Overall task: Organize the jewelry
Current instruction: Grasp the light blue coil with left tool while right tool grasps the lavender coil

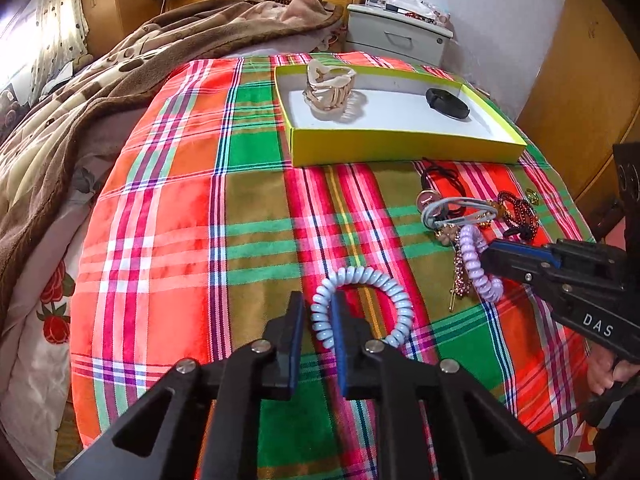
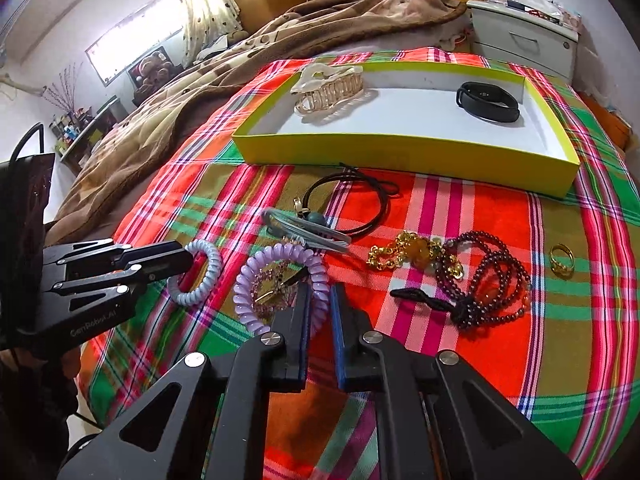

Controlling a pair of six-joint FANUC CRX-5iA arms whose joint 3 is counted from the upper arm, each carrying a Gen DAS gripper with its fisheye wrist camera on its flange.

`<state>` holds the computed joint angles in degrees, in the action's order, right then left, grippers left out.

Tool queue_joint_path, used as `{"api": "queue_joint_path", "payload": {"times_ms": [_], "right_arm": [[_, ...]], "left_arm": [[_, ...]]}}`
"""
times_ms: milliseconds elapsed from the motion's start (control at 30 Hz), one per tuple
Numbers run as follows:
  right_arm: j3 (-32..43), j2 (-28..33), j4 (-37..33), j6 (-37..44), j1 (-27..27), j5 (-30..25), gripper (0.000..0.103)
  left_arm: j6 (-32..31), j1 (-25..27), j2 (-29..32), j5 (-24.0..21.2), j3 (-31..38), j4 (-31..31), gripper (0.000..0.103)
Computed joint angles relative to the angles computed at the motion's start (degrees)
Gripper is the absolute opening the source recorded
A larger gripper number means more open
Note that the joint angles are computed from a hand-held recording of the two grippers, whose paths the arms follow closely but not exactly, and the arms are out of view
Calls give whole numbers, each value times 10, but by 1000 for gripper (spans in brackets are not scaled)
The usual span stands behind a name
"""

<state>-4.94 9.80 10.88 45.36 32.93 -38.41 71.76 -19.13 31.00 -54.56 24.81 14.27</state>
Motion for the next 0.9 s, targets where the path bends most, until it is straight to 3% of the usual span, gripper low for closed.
{"api": "queue_joint_path", "payload": {"times_ms": [900], "right_arm": [[-87, -61, 110, -126, 14, 38, 9]], "left_arm": [[-22, 14, -18, 21, -28, 51, 10]]}}
